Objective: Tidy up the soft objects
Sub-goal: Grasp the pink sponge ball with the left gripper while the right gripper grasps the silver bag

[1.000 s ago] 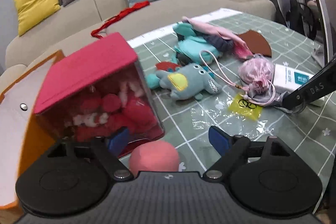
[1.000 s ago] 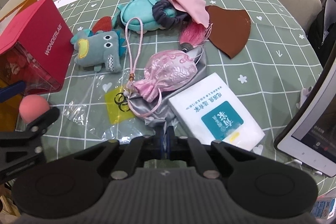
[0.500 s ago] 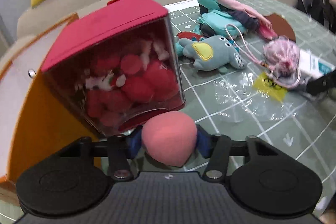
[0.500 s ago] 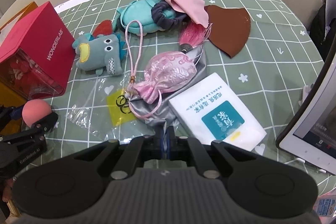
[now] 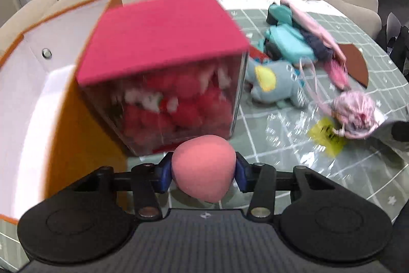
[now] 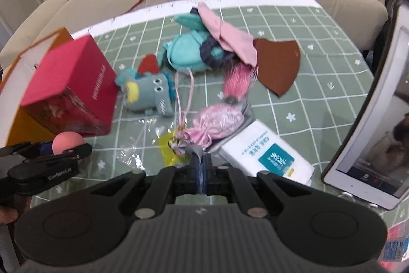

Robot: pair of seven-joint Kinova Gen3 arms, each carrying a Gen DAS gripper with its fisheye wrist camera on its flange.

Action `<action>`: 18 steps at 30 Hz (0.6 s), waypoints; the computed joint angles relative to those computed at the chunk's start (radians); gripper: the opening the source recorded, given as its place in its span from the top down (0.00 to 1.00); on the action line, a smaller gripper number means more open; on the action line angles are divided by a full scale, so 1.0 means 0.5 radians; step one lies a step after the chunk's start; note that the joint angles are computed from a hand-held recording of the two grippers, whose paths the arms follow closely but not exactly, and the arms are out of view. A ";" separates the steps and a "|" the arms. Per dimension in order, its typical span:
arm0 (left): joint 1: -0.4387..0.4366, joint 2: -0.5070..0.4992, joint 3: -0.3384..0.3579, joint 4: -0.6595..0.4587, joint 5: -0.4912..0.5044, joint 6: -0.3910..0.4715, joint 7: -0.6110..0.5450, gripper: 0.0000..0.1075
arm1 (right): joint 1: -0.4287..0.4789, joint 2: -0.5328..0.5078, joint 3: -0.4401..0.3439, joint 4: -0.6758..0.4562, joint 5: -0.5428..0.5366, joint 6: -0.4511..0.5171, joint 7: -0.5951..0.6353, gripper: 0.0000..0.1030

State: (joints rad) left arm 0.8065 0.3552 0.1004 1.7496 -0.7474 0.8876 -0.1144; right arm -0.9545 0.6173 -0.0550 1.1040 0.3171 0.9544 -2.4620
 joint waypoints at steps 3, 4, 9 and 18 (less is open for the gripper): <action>-0.089 -0.061 0.043 -0.100 0.148 0.039 -0.165 0.50 | -0.047 -0.012 0.026 -0.073 0.039 0.057 -0.036 1.00; -0.133 -0.091 0.059 -0.128 0.221 0.030 -0.234 0.50 | -0.062 -0.011 0.035 -0.105 0.057 0.075 -0.046 1.00; -0.211 -0.181 0.082 -0.240 0.368 0.035 -0.394 0.50 | -0.133 -0.034 0.078 -0.221 0.166 0.106 -0.113 1.00; -0.314 -0.277 0.097 -0.235 0.538 -0.035 -0.471 0.50 | -0.192 -0.125 0.129 -0.343 0.393 0.184 -0.233 1.00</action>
State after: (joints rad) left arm 0.6492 0.2166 0.1489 1.6321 -0.4782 0.8702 -0.3498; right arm -1.0507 0.5548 0.0097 0.9324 0.5137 1.0462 -2.5783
